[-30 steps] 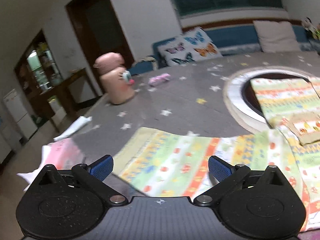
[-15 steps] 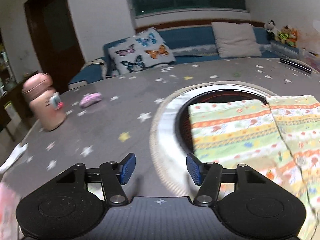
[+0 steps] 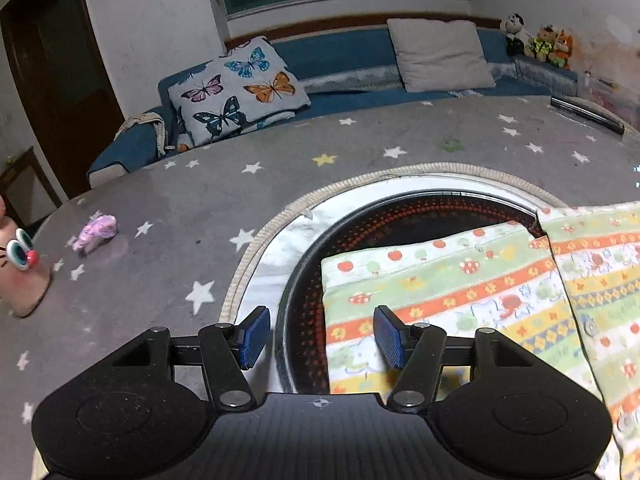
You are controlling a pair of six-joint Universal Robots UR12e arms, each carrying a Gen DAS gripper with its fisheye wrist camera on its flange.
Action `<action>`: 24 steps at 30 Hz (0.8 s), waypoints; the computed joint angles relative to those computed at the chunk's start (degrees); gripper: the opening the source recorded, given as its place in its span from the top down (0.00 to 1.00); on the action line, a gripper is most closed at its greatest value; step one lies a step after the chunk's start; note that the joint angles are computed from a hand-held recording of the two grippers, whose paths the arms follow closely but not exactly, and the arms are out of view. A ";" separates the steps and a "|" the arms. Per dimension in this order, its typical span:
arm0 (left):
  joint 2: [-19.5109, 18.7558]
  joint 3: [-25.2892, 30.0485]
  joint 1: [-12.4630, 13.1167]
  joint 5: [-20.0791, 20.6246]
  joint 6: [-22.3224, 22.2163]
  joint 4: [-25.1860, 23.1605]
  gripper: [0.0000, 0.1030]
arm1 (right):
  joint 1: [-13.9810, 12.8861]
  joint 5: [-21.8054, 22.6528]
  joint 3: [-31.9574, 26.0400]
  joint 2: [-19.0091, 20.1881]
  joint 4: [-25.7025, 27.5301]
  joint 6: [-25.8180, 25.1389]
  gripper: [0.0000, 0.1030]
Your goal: Fold clothes
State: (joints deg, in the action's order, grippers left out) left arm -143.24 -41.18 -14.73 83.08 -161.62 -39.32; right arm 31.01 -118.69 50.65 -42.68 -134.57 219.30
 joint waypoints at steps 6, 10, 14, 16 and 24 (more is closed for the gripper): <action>-0.88 1.64 0.31 -3.86 0.77 -1.16 0.93 | -0.43 0.06 -1.17 0.78 -0.36 -0.79 0.94; -1.84 3.03 0.12 -2.65 -0.17 0.54 0.99 | -0.60 -0.95 -3.23 1.95 -0.77 -3.23 0.96; -4.00 7.01 -0.06 -1.91 -1.77 2.26 0.99 | -0.92 -2.20 -5.97 3.47 -1.97 -6.53 0.97; -5.45 9.81 -0.16 -1.71 -2.47 2.31 0.99 | -1.18 -2.85 -7.72 4.46 -2.59 -7.95 0.97; -7.75 14.83 -0.58 -0.82 -1.48 -2.85 0.94 | -2.05 -3.48 -14.45 8.02 2.06 -9.76 0.79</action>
